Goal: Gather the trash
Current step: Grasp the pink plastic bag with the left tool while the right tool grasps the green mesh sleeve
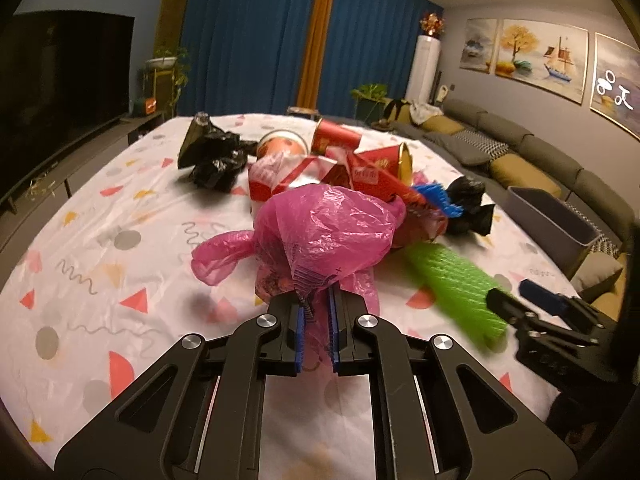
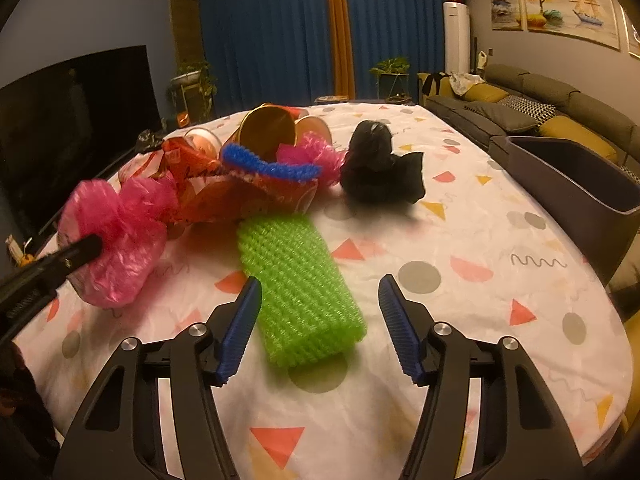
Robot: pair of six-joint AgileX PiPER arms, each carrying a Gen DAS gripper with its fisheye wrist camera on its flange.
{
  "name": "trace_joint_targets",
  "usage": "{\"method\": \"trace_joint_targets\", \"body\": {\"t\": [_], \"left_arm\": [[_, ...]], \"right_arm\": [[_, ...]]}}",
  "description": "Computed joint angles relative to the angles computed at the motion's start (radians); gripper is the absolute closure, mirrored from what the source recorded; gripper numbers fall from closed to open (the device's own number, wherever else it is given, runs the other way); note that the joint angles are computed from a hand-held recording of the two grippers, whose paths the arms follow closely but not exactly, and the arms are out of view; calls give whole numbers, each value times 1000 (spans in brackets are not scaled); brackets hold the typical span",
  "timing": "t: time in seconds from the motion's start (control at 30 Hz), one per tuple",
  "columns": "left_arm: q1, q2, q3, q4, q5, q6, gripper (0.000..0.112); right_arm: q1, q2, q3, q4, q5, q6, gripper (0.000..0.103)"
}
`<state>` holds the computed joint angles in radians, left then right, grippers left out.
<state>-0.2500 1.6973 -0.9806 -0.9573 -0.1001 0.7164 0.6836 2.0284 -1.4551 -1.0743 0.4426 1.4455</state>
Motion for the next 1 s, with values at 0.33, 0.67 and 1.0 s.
{"method": "trace_joint_targets", "body": {"t": [0.33, 0.67, 1.0], "left_arm": [[2, -62, 61, 273, -16, -268, 103], [8, -132, 123, 386, -36, -370, 103], [-13, -162, 122, 389, -47, -372, 103]], "right_arm": [[-6, 52, -84, 253, 39, -294, 58], [13, 19, -23, 151, 4, -223, 90], [16, -168, 185, -107, 7, 27, 90]]}}
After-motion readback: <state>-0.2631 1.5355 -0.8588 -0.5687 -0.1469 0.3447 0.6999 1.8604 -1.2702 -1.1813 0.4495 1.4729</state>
